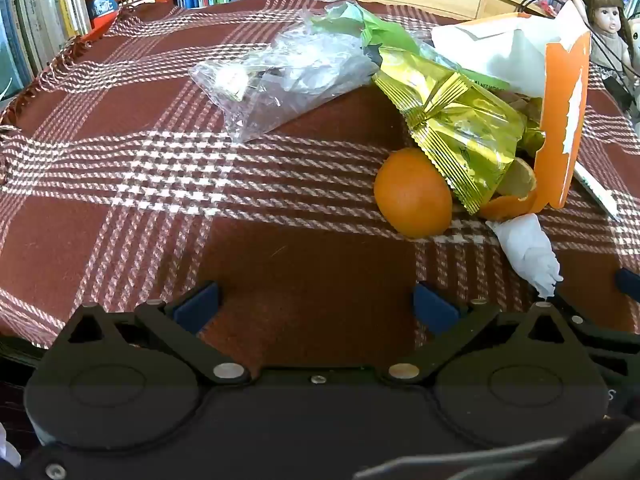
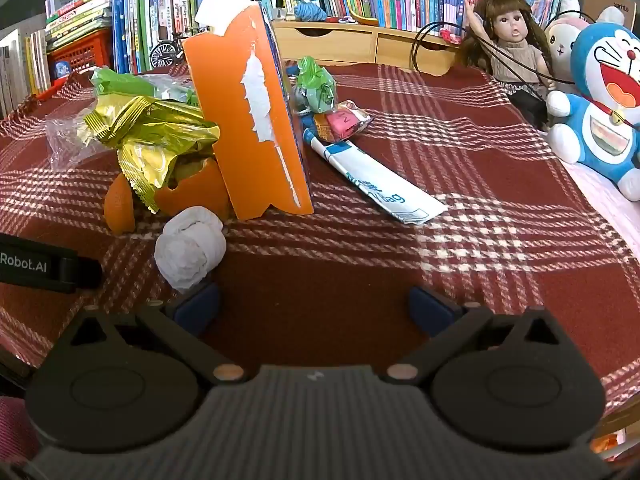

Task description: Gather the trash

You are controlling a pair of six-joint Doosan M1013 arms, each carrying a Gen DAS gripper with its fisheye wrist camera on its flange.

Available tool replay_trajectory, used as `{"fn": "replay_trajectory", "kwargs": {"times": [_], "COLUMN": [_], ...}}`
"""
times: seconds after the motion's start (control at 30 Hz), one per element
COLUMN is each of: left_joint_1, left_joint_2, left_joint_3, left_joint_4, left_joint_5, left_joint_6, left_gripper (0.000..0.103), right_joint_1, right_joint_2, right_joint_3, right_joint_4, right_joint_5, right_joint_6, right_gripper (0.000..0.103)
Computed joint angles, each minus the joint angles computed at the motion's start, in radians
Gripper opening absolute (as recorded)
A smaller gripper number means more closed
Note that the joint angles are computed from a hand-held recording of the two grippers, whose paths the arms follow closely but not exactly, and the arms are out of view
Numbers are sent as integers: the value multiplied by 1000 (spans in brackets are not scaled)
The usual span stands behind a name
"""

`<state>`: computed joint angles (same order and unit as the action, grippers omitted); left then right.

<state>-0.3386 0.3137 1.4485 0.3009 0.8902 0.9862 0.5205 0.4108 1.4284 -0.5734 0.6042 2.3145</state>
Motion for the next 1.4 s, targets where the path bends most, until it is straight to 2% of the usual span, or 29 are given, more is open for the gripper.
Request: {"fn": "replay_trajectory", "kwargs": {"times": [0.77,1.13,1.4], "left_joint_1": [-1,-12,-16], "left_joint_2": [-5,-27,-42], "left_joint_3": [0,47,86], "left_joint_4": [12,66,114], "left_joint_5": [-7,-80,-144], "left_joint_6": [-2,-48,-87], "left_gripper": [103,103,103], "right_joint_1": [2,4,9], "right_joint_2": [-4,-10,-24], "right_joint_3": [7,22,68], "right_joint_4": [-7,-60,-187], "right_joint_5": [-7,-32,-90], "right_joint_6": [11,64,190], "right_gripper": [103,103,103]}}
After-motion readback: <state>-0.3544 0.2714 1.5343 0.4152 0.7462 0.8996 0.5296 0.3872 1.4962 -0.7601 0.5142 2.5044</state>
